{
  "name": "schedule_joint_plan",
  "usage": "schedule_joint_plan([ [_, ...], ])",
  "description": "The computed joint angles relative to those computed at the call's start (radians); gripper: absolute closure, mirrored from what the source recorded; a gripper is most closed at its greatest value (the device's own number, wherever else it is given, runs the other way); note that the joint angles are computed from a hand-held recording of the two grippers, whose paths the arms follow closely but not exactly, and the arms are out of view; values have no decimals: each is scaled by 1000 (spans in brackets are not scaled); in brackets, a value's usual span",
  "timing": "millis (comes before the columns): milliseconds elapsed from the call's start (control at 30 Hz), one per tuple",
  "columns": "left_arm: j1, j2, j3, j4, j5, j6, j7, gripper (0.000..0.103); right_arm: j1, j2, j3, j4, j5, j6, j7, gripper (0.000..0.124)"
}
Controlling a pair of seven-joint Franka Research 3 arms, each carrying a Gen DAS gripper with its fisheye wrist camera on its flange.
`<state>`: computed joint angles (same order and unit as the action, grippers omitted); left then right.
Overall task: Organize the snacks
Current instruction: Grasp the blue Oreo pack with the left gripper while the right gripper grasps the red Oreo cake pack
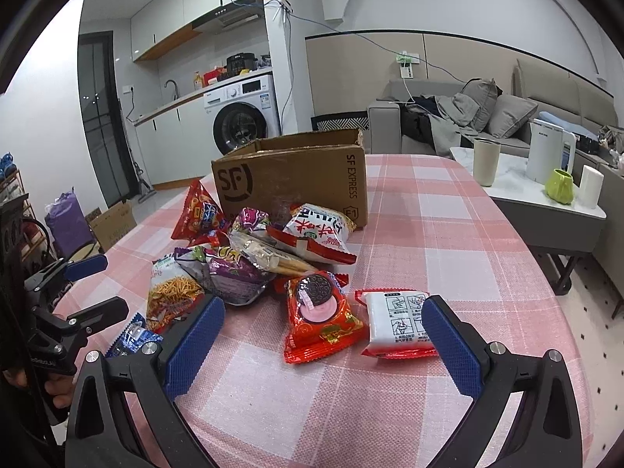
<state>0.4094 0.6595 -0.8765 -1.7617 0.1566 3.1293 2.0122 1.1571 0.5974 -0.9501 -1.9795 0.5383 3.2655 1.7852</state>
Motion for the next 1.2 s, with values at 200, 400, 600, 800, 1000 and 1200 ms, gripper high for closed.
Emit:
schedule_joint_plan([
  [200,13,0,-25,-5,-10,-44,37,1,-47,-30,42,14,-71,-57,17,21],
  [400,22,-6,-45,-13,-52,-97,116,1,-204,-92,203,38,-154,-90,35,21],
  [600,-2,-23,-28,-18,-108,-155,192,1,-289,-88,267,96,-229,-175,70,34],
  [800,-84,-45,58,16,-163,-240,204,1,-367,-65,321,174,-308,-258,101,41],
  [1000,-188,-56,169,71,-208,-315,189,9,-410,-37,355,242,-395,-316,146,48],
  [1200,-239,-53,220,105,-278,-352,233,22,-430,-1,368,321,-479,-418,231,50],
])
